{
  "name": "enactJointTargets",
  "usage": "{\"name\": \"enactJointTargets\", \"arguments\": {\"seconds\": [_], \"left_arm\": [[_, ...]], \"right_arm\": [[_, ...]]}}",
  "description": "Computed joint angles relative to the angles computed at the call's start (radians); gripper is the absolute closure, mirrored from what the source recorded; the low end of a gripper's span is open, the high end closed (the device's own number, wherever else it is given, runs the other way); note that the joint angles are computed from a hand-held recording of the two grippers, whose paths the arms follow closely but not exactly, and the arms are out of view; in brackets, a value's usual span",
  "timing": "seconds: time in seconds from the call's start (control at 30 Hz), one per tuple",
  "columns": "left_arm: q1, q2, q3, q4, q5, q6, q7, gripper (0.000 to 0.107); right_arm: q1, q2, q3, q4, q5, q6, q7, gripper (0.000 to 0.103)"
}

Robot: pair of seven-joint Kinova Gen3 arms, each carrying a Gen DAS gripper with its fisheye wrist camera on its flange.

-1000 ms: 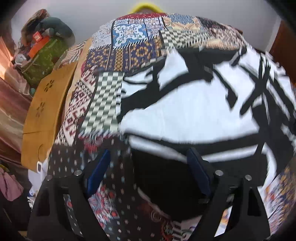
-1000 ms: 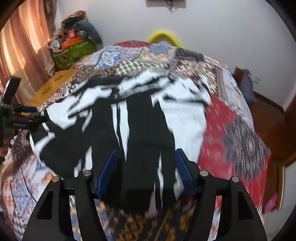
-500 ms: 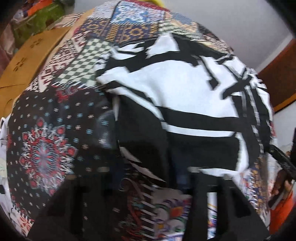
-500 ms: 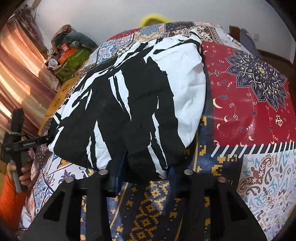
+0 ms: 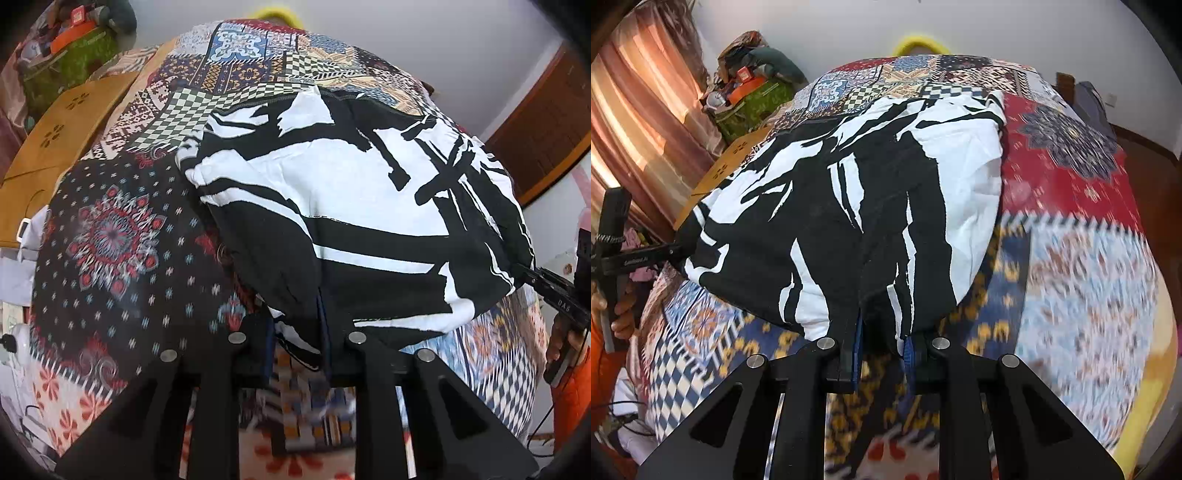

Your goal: Fold small clothes

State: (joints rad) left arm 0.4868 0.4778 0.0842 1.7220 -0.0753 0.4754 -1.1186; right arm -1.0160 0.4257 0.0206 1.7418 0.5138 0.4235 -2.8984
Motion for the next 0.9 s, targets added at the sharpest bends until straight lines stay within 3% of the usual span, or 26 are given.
{"name": "enactJointTargets", "arguments": {"seconds": [0.07,0.13,0.23,0.33,0.37,0.47,0.57,0.73,0.9], "left_arm": [[0.093,-0.018,-0.082,0.020,-0.078,0.004,0.075,0.075],[0.184,-0.021,-0.172,0.031,-0.159,0.023,0.156,0.057],[0.299,0.002,-0.301,0.007,-0.253,0.125,0.278,0.056],[0.296,0.000,-0.307,0.012,-0.306,0.183,0.347,0.056],[0.265,-0.021,-0.274,0.034,-0.320,0.171,0.363,0.056],[0.185,-0.090,-0.169,0.097,-0.417,0.135,0.473,0.054],[0.079,-0.134,-0.031,0.130,-0.457,0.111,0.539,0.039],[-0.131,-0.154,0.201,0.150,-0.300,0.010,0.449,0.034],[-0.344,-0.100,0.433,0.163,-0.097,-0.071,0.283,0.034]], "right_arm": [[-0.011,-0.006,0.007,0.017,0.002,-0.012,-0.023,0.087],[-0.036,-0.012,0.022,0.034,0.015,-0.024,-0.060,0.087],[-0.050,-0.011,0.016,0.019,0.024,0.016,-0.073,0.083],[-0.063,-0.010,0.000,-0.016,0.043,0.113,-0.086,0.068],[-0.060,-0.011,-0.011,-0.030,0.048,0.149,-0.085,0.062],[-0.079,-0.015,-0.027,-0.068,0.102,0.253,-0.116,0.060],[-0.107,-0.022,-0.034,-0.103,0.186,0.338,-0.156,0.054],[-0.110,-0.008,-0.065,-0.169,0.316,0.381,-0.177,0.042],[-0.061,0.076,-0.106,-0.276,0.288,0.347,-0.057,0.040]]}}
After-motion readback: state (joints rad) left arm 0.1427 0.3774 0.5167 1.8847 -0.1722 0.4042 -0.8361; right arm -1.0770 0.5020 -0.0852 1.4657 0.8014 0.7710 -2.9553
